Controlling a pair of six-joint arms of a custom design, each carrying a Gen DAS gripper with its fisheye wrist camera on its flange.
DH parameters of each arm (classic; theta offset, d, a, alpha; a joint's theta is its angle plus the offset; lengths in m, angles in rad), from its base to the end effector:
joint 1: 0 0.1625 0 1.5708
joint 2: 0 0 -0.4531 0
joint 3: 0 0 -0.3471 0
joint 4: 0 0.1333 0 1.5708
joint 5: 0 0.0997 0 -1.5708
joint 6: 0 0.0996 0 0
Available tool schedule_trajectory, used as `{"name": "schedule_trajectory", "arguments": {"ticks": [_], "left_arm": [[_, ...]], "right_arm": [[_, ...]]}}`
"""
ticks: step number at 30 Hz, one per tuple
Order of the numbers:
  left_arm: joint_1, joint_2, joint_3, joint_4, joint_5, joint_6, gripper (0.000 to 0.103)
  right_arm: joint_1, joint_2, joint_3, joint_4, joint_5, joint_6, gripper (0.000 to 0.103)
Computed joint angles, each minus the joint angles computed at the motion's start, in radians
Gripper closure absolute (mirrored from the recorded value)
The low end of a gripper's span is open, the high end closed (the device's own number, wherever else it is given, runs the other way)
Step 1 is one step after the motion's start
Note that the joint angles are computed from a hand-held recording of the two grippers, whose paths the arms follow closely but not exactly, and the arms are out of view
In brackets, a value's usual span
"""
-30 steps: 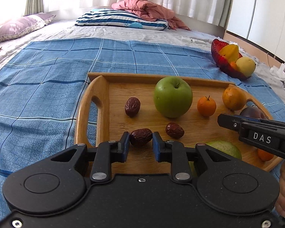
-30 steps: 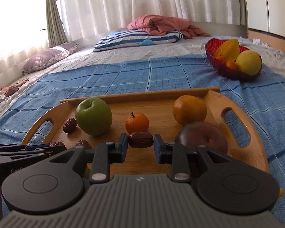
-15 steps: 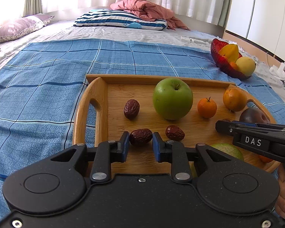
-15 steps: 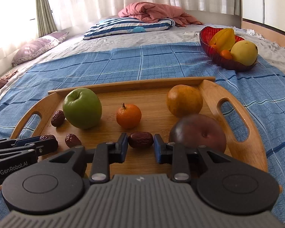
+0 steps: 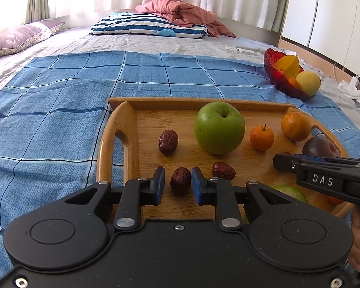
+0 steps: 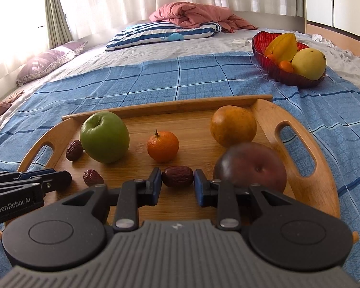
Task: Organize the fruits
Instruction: 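Lift and carry both red dates over the tray with both tools, then lower the dates onto the tray and open both tools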
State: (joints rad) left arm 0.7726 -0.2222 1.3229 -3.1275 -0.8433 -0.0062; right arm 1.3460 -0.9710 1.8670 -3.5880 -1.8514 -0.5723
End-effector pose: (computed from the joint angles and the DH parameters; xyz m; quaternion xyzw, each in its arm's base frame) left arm -0.3774 -0.6465 -0.0700 0.2770 0.8710 -0.3300 0.2362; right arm -0.0312 -0.6105 0.3137 0.0717 -0.8388 0.4392 0.3135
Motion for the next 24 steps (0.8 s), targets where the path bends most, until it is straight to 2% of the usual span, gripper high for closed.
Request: {"name": "schedule_trajectory", "arguments": {"ticks": [12,15,24], "left_arm": [[-0.005,0.0,0.001,0.006,0.006,-0.028,0.079],[-0.009,-0.001,0.006,0.0,0.015,-0.029,0.074],[-0.024,-0.011,0.027,-0.017,0.027,-0.032,0.066]], "right_arm": [[-0.004,-0.014,0.01,0.02,0.02,0.021,0.063],[-0.004,-0.019,0.016,0.013,0.026,0.018,0.062],[0.001,-0.031,0.042,-0.026,0.035,-0.004,0.061]]}}
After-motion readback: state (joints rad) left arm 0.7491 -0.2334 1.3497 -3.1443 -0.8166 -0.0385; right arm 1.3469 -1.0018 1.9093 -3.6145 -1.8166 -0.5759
